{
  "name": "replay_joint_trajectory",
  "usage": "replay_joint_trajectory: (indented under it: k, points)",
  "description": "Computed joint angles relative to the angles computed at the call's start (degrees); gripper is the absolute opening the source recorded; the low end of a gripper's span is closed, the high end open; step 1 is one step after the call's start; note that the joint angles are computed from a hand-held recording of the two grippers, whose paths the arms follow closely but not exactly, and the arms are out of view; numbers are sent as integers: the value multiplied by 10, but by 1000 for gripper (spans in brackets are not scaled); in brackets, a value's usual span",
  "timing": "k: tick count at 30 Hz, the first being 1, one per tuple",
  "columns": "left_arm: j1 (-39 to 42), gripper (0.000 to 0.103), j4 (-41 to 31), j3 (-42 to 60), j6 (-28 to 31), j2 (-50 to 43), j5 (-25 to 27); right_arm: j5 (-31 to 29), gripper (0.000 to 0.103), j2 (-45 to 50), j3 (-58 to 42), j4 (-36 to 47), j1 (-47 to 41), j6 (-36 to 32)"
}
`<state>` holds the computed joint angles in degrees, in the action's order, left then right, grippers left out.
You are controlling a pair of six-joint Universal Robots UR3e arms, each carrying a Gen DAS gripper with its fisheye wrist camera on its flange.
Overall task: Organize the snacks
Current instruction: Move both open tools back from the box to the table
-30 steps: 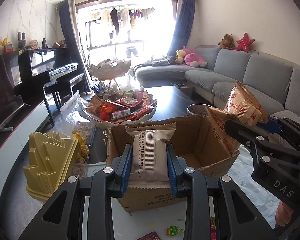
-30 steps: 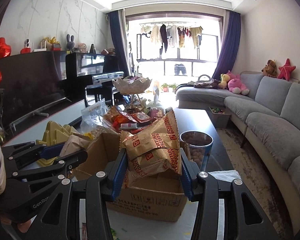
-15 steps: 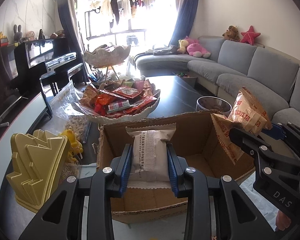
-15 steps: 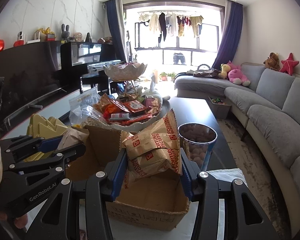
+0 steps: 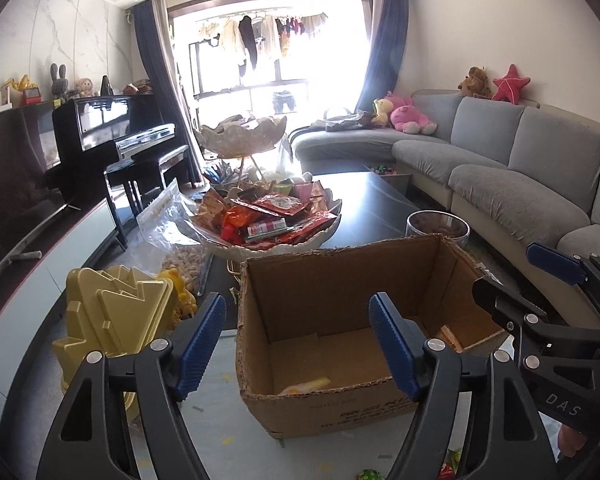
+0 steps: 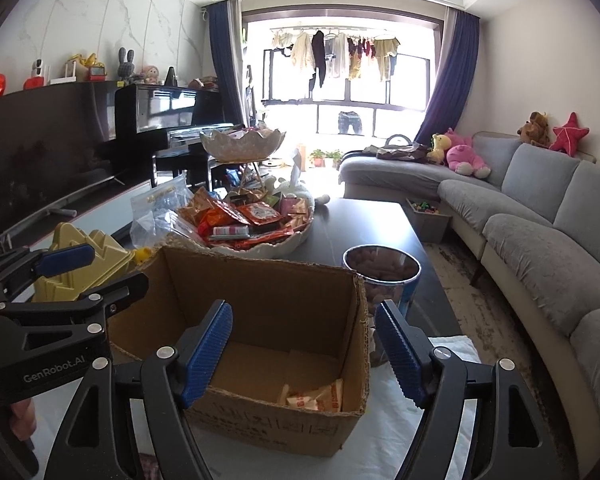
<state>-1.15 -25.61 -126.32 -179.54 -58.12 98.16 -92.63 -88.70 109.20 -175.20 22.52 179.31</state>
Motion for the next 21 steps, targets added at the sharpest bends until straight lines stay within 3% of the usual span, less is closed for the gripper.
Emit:
replay_joint_trajectory:
  k: [11, 21]
  points:
    - [-39, 85, -125, -5, -31, 140, 37, -42, 82, -96, 65, 7, 46, 3]
    - [-198, 90, -201, -6, -127, 172, 195, -76, 84, -171, 128, 24, 91, 19]
